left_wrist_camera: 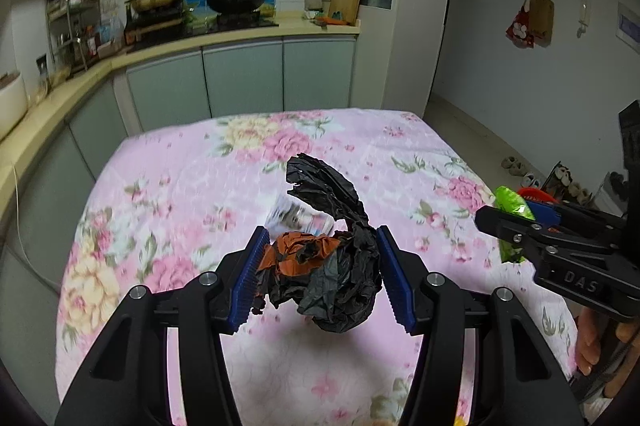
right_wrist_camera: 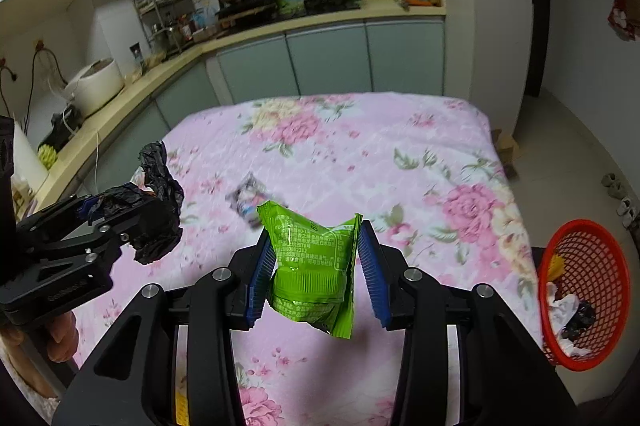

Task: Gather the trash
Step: 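Carry the orange-black bag and green packet in both tools over the red wastebasket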

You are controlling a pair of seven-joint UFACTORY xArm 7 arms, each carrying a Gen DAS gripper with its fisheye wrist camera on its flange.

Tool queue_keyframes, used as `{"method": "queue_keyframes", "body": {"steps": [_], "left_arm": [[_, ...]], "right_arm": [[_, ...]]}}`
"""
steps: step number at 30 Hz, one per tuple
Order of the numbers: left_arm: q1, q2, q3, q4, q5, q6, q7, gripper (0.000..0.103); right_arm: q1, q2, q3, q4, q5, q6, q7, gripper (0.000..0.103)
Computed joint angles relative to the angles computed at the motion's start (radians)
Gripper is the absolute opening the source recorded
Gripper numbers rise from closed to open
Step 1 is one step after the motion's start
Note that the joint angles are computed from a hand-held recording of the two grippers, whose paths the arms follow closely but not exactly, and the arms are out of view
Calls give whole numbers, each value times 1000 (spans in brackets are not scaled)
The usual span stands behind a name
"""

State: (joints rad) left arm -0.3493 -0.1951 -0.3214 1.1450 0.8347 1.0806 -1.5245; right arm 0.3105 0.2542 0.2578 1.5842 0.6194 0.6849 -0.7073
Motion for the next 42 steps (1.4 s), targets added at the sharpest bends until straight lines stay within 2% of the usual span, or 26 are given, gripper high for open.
{"method": "queue_keyframes", "body": {"steps": [8,16,26,34,40,42], "left_arm": [[-17,96,26,126,35,23,71,53],[-64,216,80,265,52,2,162,53],[-136,401,169,488,10,-74,313,53],[-197,615,234,767,-111,-106,490,53],[-243,818,271,1057,-212,-75,645,53],[-253,908,278,1196,-258,-50,703,53]], "right_arm": [[-32,-16,-10,31,52,-32,-9,40],[-63,-7,-26,58,65,-70,24,40],[-123,0,-47,80,75,-107,70,40],[-171,25,-72,93,36,-126,164,40],[-202,44,-91,109,-17,-142,249,40],[-213,49,-96,111,-35,-148,276,40]]}}
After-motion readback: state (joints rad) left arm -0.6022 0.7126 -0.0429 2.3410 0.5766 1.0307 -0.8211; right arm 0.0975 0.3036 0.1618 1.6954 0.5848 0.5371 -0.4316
